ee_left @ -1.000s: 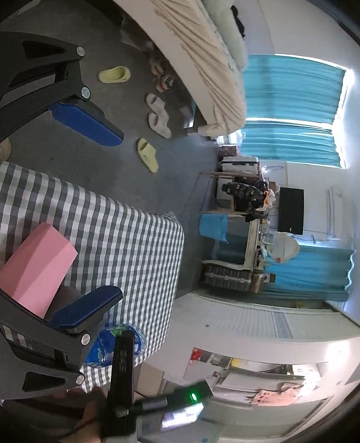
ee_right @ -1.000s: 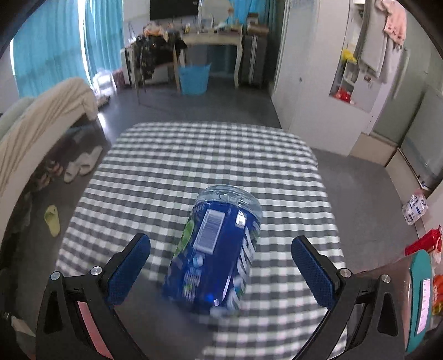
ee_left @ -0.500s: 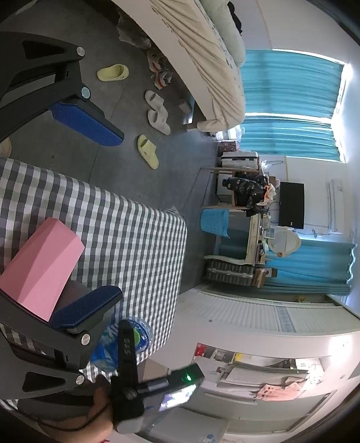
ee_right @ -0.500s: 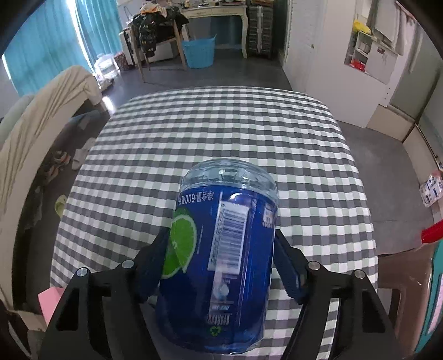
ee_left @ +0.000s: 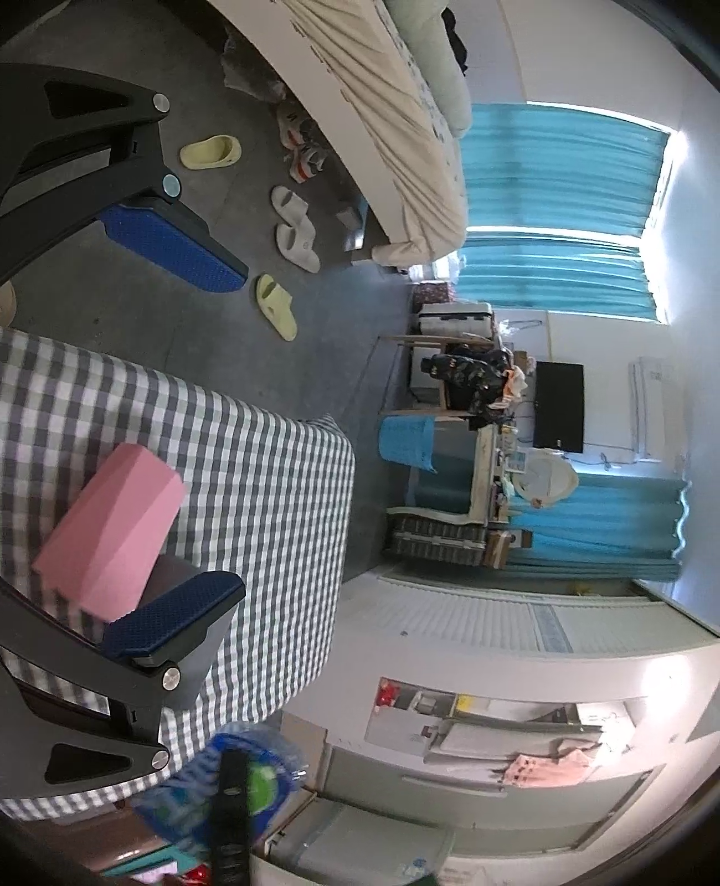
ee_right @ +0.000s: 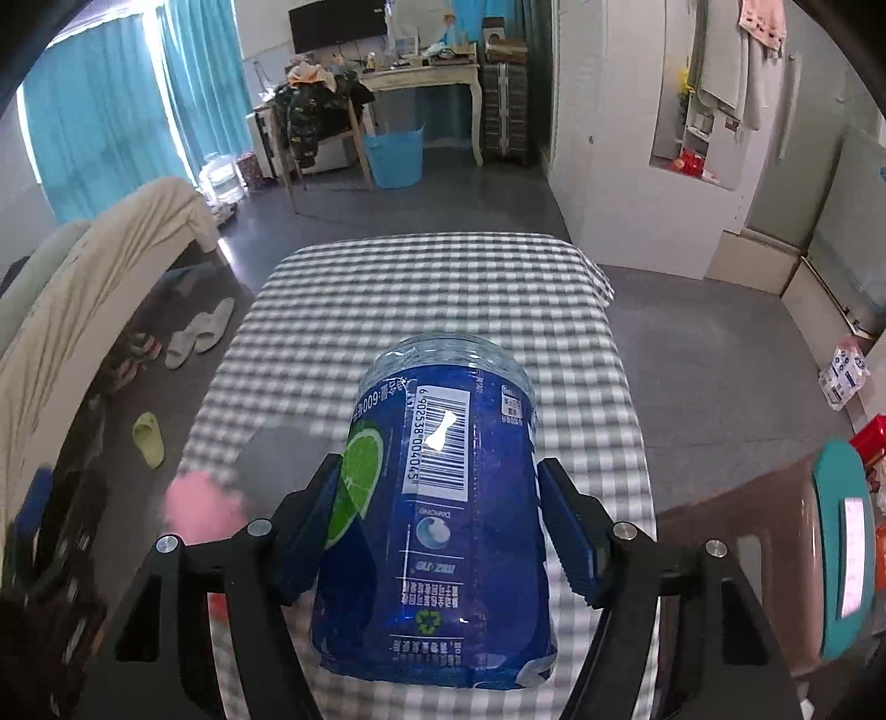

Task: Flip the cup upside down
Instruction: 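Lift the blue bottle off the table with the right gripper, then grasp the blue bottle with the left gripper while the right gripper releases it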

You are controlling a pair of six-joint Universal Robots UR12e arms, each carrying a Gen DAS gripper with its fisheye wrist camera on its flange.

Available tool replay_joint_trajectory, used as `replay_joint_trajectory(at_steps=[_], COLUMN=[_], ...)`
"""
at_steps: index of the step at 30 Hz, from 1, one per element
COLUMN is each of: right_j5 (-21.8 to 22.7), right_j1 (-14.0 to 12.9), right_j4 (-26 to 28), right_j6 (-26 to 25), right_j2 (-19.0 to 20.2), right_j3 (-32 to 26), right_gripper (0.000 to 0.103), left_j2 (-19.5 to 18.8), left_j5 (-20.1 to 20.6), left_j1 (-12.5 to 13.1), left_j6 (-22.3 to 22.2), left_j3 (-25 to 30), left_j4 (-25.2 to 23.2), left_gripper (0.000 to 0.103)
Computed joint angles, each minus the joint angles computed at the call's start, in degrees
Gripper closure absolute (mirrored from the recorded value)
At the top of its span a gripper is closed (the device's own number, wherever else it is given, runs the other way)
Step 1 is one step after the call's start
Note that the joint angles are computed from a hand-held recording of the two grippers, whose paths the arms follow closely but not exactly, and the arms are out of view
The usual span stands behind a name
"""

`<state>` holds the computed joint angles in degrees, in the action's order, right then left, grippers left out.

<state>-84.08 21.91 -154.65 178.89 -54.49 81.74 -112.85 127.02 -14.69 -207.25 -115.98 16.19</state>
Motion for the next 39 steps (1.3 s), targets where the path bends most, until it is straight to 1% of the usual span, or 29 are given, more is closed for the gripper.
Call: replay_joint_trajectory(at_steps=[2,4,8,11,13,15,20,23,25,28,29,30,31,34,35,36,38,39], right_j5=[-0.79,-0.44,1.15,0.96,0.47,0.78,0.84,1.69,2.46,4.04,4.10,4.04,4.19,7.07,7.73,8.38,8.67,8.49], right_j1=[0.53,1.12,1.71,2.13,2.41,2.34,2.16,1.78,1.50,1.07,1.05,1.00,0.89,-0.33,-0.72,-1.27,-2.06,-2.49], right_j4=[-2.23,-4.78,-8.30,-9.68,-10.46,-10.57,-10.67,-10.68,-11.77,-12.85,-12.65,-12.14,-12.59,-16.25,-17.12,-18.29,-18.28,-18.19], right_j6=[-0.68,-1.79,-2.11,-1.83,-1.60,-1.21,-0.68,-0.58,-0.61,-1.26,-1.84,-2.58,-2.66,-2.90,-3.28,-3.86,-5.23,-5.94], right_j2=[-1.80,-3.58,-4.76,-4.54,-4.35,-4.21,-3.90,-3.61,-3.41,-3.37,-3.38,-3.53,-3.74,-5.09,-5.58,-6.20,-7.11,-7.52], right_j3=[3.41,7.32,12.08,13.79,14.51,14.97,15.66,16.03,16.53,16.94,16.95,16.91,17.23,18.83,19.17,19.60,19.91,20.18], right_gripper=[0.034,0.034,0.034,0.034,0.034,0.034,0.034,0.034,0.034,0.034,0.031,0.025,0.022,0.017,0.013,0.013,0.012,0.012], left_j2=[0.47,1.27,2.23,2.77,2.94,2.92,2.63,2.29,2.04,2.00,2.17,2.29,2.31,2.28,2.36,2.43,2.58,2.69], left_j5=[0.17,0.43,-0.19,-0.90,-0.91,0.04,0.19,0.73,1.49,2.35,2.55,3.29,3.96,6.91,7.97,8.42,8.60,8.04], left_j1=[-0.40,-0.80,-1.70,-2.03,-2.44,-3.09,-3.87,-4.19,-4.49,-4.84,-4.87,-5.04,-5.21,-6.09,-6.47,-6.74,-7.24,-7.60], left_j6=[0.05,-0.65,-3.50,-6.16,-6.19,-5.90,-6.45,-5.98,-5.93,-7.32,-7.72,-8.23,-8.37,-8.05,-8.30,-8.26,-7.74,-6.95], left_j3=[-1.03,-2.63,-6.27,-8.02,-8.58,-8.88,-8.40,-7.99,-7.64,-6.99,-6.90,-6.75,-6.59,-5.70,-5.13,-4.60,-3.70,-2.95], left_j4=[1.38,2.32,3.26,2.11,1.85,1.06,-2.10,-2.54,-2.78,-4.85,-5.60,-6.52,-6.99,-8.00,-8.98,-9.51,-9.83,-10.04], left_gripper=[0.000,0.000,0.000,0.000,0.000,0.000,0.000,0.000,0.000,0.000,0.000,0.000,0.000,0.000,0.000,0.000,0.000,0.000])
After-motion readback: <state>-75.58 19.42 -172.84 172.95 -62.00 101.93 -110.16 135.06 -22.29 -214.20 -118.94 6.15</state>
